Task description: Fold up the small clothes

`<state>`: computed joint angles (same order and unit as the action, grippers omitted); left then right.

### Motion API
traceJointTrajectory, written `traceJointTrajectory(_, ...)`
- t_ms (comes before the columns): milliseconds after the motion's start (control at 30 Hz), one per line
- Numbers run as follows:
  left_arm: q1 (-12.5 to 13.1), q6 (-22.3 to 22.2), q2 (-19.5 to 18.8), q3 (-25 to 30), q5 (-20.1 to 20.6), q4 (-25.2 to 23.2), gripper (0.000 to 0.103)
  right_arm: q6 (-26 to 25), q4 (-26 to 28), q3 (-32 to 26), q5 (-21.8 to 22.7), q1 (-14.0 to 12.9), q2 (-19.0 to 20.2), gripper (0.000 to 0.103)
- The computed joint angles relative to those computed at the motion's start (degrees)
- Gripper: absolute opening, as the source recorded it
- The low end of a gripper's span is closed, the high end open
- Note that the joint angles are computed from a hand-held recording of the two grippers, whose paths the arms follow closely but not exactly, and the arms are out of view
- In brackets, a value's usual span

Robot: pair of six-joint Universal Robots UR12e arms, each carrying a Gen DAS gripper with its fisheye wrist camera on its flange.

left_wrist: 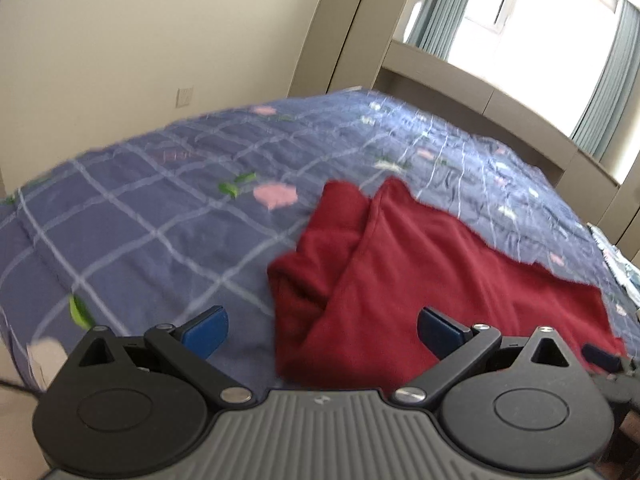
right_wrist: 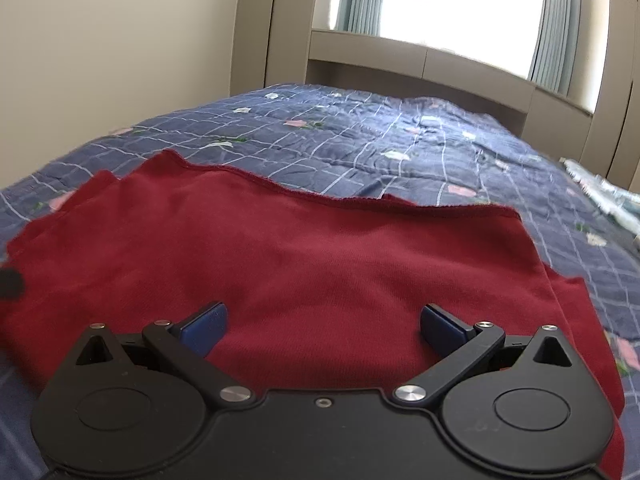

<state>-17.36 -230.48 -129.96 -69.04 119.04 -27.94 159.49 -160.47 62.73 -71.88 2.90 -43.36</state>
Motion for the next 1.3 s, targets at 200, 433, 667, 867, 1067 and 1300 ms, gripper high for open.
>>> traceJointTrajectory(200,-0.2,-2.4,0.0,-0.4,-0.2,-1.4,0.103,0.8,0.3,2.4,-2.2,0.2,-1.8,0.102)
traceJointTrajectory(433,-0.6,-1.6,-0.2,-0.6,1.0,-0.9,0.103,0.1,-3.8,5.2,-4.2,0.7,-2.6,0.102)
traceJointTrajectory(667,-0.8,-5.2,0.0,-1.3,3.6,0.0,0.103,1.1,-4.9,5.4,-3.0,0.4,-2.4,0.103)
traceJointTrajectory(867,-0.6,-4.6,-0.1,-0.6,3.8,-1.9,0.103,1.5,-5.8,5.8,-2.3,0.2,-2.4,0.103)
traceJointTrajectory(1067,0.1,-6.0,0.1,-0.1,1.7,-3.4,0.103,1.5,-6.2,5.9,-2.1,0.1,-2.4,0.103)
traceJointTrajectory(1300,-0.1,-9.7,0.3,-1.6,4.2,-0.6,0.084,1.5,-6.2,6.0,-2.1,0.1,-2.4,0.103)
